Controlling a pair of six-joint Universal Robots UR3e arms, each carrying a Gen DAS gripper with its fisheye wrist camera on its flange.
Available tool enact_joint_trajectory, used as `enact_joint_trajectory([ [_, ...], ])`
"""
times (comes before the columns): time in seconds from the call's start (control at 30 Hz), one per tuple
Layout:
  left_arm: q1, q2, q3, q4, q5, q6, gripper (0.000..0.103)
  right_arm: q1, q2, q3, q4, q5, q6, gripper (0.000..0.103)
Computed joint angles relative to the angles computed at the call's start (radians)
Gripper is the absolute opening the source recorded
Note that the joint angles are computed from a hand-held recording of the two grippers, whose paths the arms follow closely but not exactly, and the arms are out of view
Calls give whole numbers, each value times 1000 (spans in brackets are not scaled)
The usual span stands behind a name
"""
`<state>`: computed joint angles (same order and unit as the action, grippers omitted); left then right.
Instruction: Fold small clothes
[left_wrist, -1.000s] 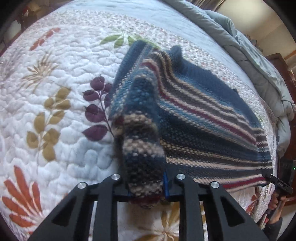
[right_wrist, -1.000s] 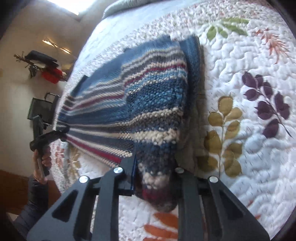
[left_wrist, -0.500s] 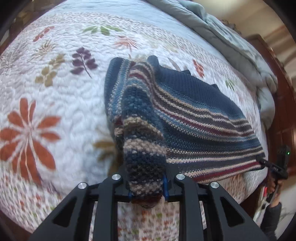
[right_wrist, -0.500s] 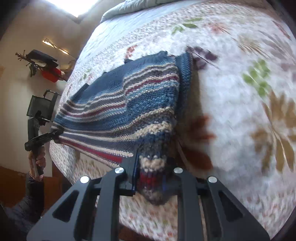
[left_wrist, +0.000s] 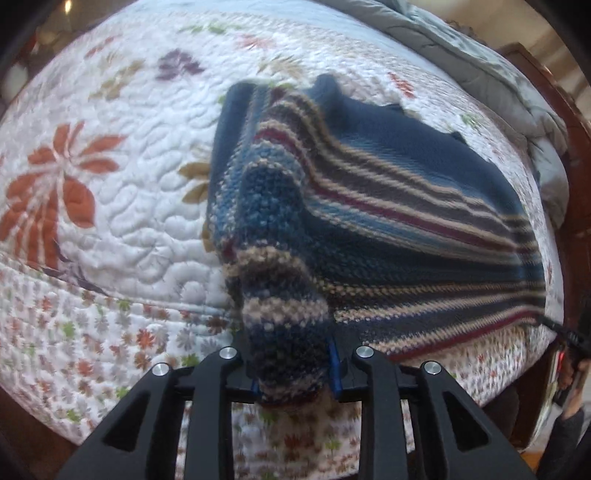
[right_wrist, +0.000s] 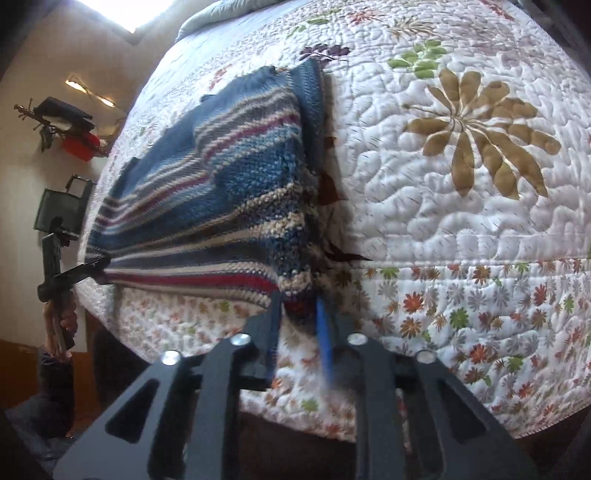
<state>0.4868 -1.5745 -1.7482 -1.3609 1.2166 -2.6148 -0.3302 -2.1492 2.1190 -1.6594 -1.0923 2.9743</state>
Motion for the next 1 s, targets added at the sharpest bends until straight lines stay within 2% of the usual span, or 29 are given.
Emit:
enact_joint_trajectory([
  [0.03, -7, -16, -6, 19, -3, -20, 30, -7, -2, 24, -19, 16, 1, 41],
  [0.1, -9, -43, -16, 56, -12, -51, 32, 1, 20, 65, -89, 27, 40, 49],
  [0.17, -9, -56, -22, 74, -16, -56, 34, 20, 54, 94, -157, 23, 70, 47],
  [0.23, 2, -65, -17, 69, -23, -45, 35, 70, 114, 89, -219, -38, 114, 38],
  [0.33, 11, -48, 5, 36, -1, -29, 38, 55, 139, 81, -202, -30, 120, 36],
  [0.43, 81, 42, -4, -6, 25, 54, 40, 94, 144, -15, -169, -95, 129, 41],
  [0.57, 111, 98, 64, 78, 54, 72, 48, 148, 230, -204, -171, -118, 134, 47],
  [0.67, 50, -17, 225, 83, 36, 28, 53, 238, 430, -398, -239, -136, 177, 48],
  [0.8, -124, -299, 504, 102, 79, -76, 53, 309, 751, -688, -290, -160, 214, 51],
  [0.87, -203, -452, 657, 89, 122, -131, 53, 328, 902, -847, -275, -175, 237, 51],
  [1.0, -275, -594, 778, 67, 144, -160, 53, 326, 1140, -1110, -197, -180, 239, 52],
])
